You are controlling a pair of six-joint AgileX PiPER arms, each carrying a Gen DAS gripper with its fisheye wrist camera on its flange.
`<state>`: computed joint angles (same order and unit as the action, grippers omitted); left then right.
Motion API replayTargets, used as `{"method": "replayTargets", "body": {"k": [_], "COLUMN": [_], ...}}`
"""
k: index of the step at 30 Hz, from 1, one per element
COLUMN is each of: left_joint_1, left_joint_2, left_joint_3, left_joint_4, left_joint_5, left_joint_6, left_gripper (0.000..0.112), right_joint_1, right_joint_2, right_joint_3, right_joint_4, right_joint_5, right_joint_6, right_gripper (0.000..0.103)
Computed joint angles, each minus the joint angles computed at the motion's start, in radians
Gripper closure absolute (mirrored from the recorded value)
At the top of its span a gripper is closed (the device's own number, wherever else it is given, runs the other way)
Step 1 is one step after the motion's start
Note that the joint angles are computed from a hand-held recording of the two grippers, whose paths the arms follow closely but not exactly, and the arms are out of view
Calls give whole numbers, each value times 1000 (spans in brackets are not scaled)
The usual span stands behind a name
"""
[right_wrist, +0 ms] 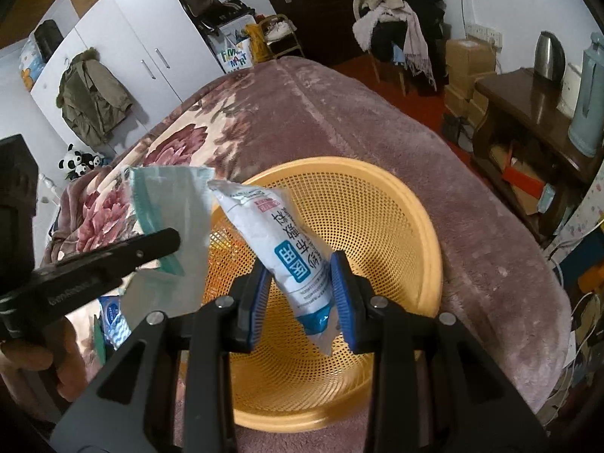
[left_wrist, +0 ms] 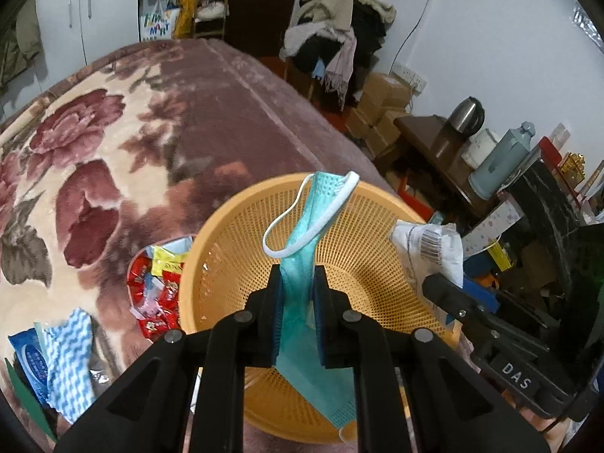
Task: Organize soft objects
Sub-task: 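Open both tools to drop the mask and packet into the basket, then withdraw both tools from the basket toward the remaining items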
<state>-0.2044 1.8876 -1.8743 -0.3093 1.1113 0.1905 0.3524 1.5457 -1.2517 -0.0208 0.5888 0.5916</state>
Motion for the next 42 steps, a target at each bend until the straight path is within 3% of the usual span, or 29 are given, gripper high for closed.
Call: {"method": "replayTargets", "body": {"k": [2,3,4,6,7,9,13,17,28,42], "left_joint_1": [-1,-1,-4,-16,-19,-21,-11,0,43,153], "left_joint_2": [37,55,69,61,39,13,-12,-44,-142,-222], "left_joint_3": [-30,-46,-60,-40,-6,30,52,85,204,329], "left_joint_4": [4,12,24,69,86,111,133,162,234,193], "left_joint_5": [28,47,62,42,5,-32,-35,-36,-49,-41], "left_joint_6": [-17,-24,-33,-59,-63,-67,-57,-63,-87,-28], "left_gripper": [93,75,50,25,17,12,10,10,10,10], "right_joint_1": [-17,-30,-40,-41,-35,-20,-4,23,93,202], "right_joint_2": [14,19,26,22,12,-2,-14,-16,-12,30], "right_joint_3": [1,-1,-6,0,11,18,8,-8,-48,-114], "right_joint_4": [60,100,133,125,97,13,-53,-121,-212,-237], "right_joint_5": [-13,-13,-7,-8,-17,-18,24,74,194,304], "right_joint_6": [-40,-75,-102,-88,-58,26,84,150,246,289], "right_gripper": [68,67,66,39,31,13,10,0,0,0]}}
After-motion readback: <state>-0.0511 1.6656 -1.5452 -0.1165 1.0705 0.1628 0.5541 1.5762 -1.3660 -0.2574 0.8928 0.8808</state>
